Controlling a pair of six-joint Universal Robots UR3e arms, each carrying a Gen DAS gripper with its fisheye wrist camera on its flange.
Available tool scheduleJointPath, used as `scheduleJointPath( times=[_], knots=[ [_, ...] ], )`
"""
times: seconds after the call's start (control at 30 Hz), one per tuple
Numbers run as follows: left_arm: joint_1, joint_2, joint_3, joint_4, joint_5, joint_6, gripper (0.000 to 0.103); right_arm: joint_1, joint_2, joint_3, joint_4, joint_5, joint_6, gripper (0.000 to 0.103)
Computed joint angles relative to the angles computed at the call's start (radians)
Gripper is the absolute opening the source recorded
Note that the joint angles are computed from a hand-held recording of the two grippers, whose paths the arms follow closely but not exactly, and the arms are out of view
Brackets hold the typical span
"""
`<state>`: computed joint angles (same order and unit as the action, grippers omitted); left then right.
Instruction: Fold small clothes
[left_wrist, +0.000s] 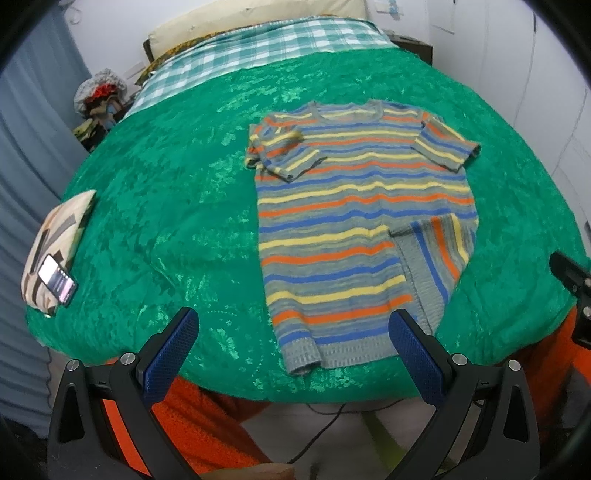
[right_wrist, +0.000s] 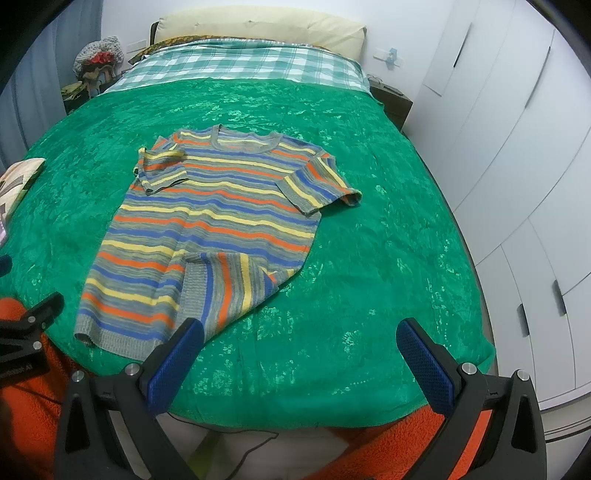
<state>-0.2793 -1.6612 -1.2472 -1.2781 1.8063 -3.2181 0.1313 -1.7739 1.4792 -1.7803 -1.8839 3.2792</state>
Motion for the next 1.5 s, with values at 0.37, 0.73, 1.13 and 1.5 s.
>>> scheduleJointPath(
  times=[0.37, 0.73, 1.13, 1.5],
  knots=[
    [0.198, 0.091, -0.200, 0.101, 0.036, 0.022, 0.103, -0.262, 0.146, 0.112, -0.258, 0.446, -0.386, 0.103],
    [0.327, 0.198, -0.422, 0.112, -0.143, 0.118, 0.102, -0.205, 0.580, -0.175, -0.029, 0.536, -0.764, 0.006],
    [0.396, 0.102, -0.441, 0.150, -0.374, 0.192, 0.102, -0.735, -0.096, 0.389, 0.145, 0.440, -0.960, 0.021],
    [0.362, 0.034, -0.455, 0.180, -0.494, 0.193, 0.099, -0.888, -0.012, 0.469, 0.235, 0.868, -0.678, 0.059]
  ],
)
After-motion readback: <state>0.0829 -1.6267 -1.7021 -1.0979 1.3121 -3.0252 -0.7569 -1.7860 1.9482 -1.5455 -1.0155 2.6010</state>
